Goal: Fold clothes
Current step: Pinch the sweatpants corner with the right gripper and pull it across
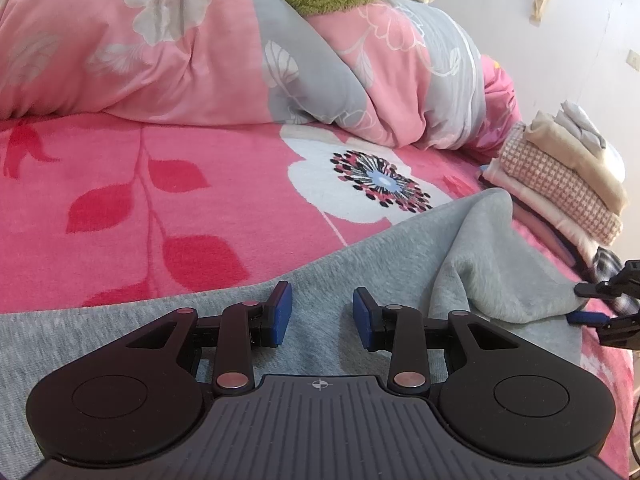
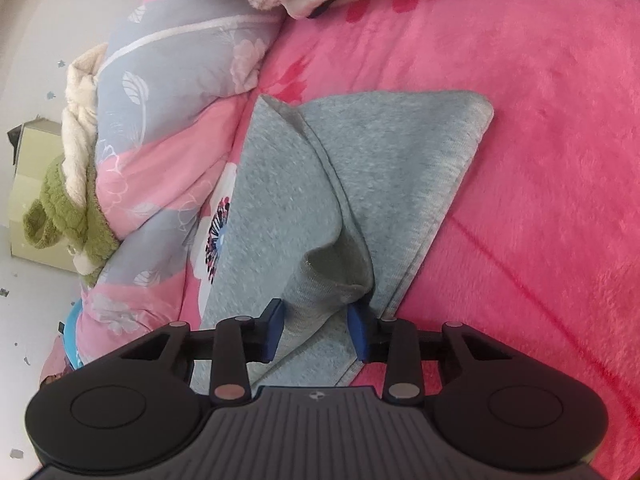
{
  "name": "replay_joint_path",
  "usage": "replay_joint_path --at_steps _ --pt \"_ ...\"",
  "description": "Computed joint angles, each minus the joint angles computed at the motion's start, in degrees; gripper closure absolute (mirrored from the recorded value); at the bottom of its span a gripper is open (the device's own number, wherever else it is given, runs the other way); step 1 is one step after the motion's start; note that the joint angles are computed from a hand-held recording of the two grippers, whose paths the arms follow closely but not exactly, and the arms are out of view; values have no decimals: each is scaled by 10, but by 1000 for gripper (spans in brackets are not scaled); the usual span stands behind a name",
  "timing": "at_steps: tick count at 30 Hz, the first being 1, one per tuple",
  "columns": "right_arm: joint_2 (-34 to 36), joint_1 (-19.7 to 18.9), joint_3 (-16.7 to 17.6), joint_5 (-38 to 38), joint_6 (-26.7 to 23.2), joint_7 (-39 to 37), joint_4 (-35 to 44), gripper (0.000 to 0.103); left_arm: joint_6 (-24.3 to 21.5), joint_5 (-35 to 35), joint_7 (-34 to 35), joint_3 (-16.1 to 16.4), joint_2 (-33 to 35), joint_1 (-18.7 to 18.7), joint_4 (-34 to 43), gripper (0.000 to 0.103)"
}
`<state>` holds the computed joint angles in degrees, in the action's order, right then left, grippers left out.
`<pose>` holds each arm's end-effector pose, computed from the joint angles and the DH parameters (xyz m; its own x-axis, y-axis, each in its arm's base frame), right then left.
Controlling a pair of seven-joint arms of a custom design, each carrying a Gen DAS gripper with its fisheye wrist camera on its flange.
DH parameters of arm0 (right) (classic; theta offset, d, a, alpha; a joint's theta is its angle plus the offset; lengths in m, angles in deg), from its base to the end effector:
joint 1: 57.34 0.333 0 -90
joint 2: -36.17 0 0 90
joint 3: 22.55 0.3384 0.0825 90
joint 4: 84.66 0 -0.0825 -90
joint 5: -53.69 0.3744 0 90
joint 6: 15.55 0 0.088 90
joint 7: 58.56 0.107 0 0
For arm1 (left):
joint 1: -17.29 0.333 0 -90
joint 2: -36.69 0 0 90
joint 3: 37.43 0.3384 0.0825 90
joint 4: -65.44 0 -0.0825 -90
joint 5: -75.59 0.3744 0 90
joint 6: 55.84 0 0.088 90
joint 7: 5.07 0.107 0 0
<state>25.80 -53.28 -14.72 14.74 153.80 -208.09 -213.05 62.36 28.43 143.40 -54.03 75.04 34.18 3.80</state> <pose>0.5008 0.1529 0.5645 -0.5564 -0.2766 -0.7835 -0.1898 0.9603 -0.2043 0.7726 0.0458 0.5258 -0.6849 -0.6470 0.3352 -0.5930 0.2276 -0.7724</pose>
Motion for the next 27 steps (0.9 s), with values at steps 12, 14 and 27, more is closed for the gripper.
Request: replay_joint_path --at_steps 12,14,27 --pt "-26 -18 16 -229 -118 94 35 96 21 -3 15 3 -13 -3 -22 68" --pt "-39 -13 13 -243 -143 89 33 97 19 -2 13 4 -12 -3 -19 68" --pt "-85 -19 10 -258 -159 151 -49 97 12 -1 6 1 -6 -1 -10 68"
